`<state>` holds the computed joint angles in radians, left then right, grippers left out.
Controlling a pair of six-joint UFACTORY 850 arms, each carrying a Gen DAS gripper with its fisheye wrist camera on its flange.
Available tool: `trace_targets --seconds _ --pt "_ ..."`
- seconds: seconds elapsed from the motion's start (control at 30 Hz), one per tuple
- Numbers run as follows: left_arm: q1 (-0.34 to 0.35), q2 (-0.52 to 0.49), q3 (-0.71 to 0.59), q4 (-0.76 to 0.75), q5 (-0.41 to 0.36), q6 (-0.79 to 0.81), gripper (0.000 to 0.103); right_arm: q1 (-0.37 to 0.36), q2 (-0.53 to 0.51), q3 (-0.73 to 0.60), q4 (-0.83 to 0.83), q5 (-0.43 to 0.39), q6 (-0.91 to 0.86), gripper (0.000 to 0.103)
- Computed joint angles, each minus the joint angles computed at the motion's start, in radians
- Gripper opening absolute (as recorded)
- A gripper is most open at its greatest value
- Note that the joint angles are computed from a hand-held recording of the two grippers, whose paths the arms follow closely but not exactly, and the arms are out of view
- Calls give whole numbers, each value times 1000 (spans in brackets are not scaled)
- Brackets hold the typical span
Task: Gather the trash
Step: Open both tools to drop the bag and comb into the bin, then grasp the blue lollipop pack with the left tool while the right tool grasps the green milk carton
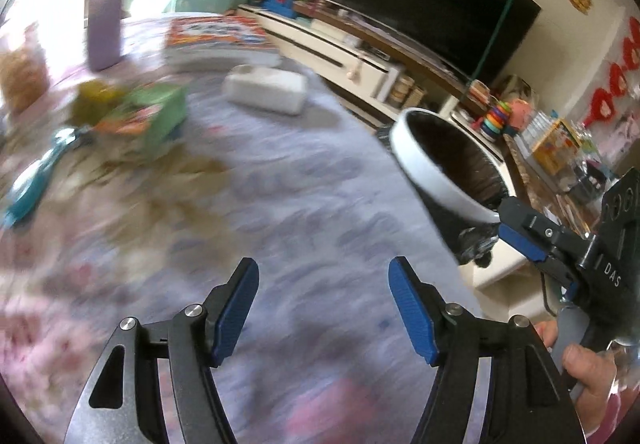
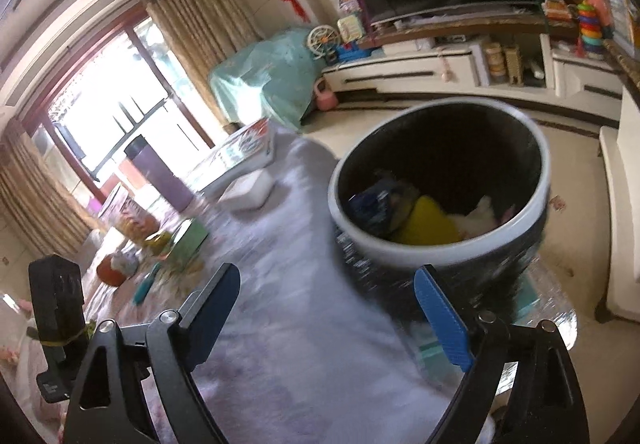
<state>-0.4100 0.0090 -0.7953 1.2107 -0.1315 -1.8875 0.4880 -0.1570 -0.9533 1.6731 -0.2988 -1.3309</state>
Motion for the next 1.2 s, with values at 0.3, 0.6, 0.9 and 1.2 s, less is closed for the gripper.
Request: trace_targets --seconds 0.3,0.6,0.9,1.2 --pt "-16 211 162 -96 -128 5 67 100 -21 -6 -14 -14 24 90" --pt "-30 363 255 -203 -236 44 67 182 -61 -47 -62 -5 69 90" --pt "0 429 288 -282 -271 112 67 237 -125 -116 -136 14 148 90" --pt "97 406 270 -327 -238 246 67 263 -201 -202 -170 6 182 90"
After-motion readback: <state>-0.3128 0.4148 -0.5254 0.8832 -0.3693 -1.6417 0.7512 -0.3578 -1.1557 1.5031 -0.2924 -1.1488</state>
